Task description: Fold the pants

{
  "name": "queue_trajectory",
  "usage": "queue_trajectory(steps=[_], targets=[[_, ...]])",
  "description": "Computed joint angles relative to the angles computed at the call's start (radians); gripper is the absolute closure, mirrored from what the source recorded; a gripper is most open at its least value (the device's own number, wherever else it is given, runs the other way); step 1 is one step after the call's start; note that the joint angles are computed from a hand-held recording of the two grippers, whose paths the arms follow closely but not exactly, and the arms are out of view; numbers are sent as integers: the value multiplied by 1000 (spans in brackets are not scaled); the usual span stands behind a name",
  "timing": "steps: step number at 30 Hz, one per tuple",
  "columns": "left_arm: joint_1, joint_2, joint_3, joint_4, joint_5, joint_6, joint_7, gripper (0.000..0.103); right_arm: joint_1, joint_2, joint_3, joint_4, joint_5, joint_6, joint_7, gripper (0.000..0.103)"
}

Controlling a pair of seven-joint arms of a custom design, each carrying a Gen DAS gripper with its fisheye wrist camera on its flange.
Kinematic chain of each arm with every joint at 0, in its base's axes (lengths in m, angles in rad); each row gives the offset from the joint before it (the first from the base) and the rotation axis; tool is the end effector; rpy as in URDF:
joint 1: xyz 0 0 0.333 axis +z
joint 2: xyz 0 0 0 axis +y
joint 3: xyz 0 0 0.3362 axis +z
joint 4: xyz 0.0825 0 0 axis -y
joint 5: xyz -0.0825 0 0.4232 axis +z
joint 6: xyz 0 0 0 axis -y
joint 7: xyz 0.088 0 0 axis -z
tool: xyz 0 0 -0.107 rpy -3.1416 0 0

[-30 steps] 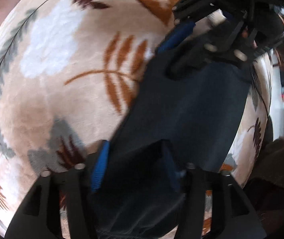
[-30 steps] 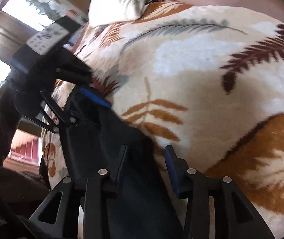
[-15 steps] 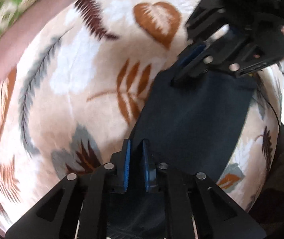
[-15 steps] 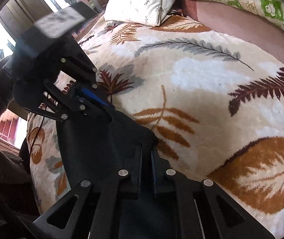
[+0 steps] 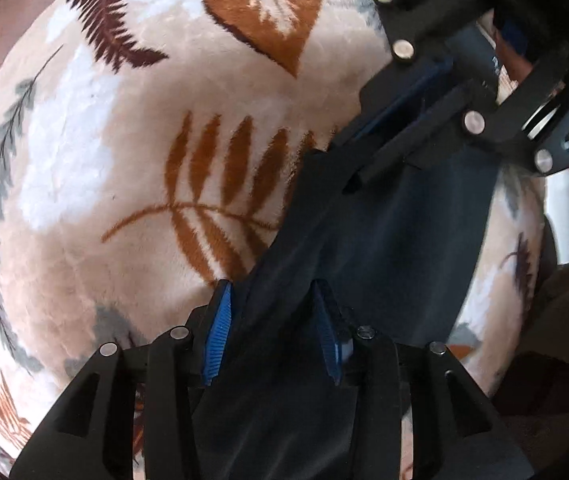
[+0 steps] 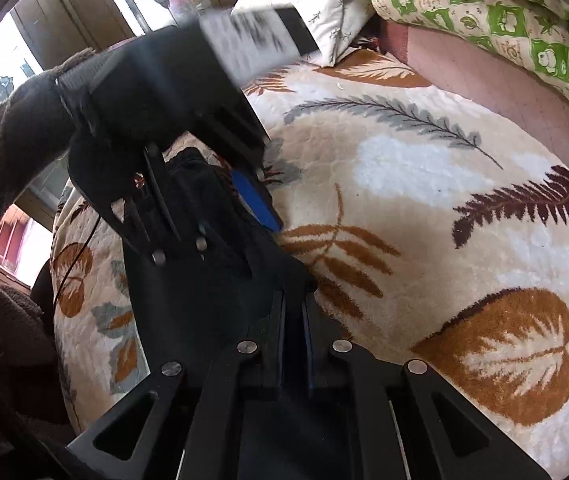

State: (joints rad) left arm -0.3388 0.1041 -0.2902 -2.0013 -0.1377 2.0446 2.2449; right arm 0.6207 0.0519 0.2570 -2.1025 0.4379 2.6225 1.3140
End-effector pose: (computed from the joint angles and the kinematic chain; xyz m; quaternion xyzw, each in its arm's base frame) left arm 0.4861 -0.3593 0.4053 0.1661 -0.9828 0.0346 0.0726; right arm 0.4075 0.4725 0.4434 -0.8912 0.3614 0.0343 0.2720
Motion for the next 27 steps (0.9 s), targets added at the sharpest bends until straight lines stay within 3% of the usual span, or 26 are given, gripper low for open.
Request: queue_trajectory(steps=[1,3,6,12,16,22,24,27], targets=[[1,-7,0,-9,-11,19,2,67,0,3,-1,1,-10,-2,6,96],[8,-8,4,-12,-61,31,-25,85,0,6,-1,0,-16,5,14,96],[18,-55,10,-61,-88,73,-19,93,-2,5,-3,-8,-33,23,41,96],[15,-127,19,-95,-83,125,-33,98,0,2,-8,-13,-109,47,117,96],[9,-115,16,-37,-10,80,-123,97,-11,6,-14,-19,-99,86,147,96],[-14,-92,2,-33,100,75,-180,96,-17,63,-37,-11,-245,62,328,96],[-14,-96,5,-24,118,59,-209,83,-31,60,-30,-28,-211,84,334,99],[3,-113,21,-9,98,37,-243,80,-45,4,-21,-84,-129,154,358,89]])
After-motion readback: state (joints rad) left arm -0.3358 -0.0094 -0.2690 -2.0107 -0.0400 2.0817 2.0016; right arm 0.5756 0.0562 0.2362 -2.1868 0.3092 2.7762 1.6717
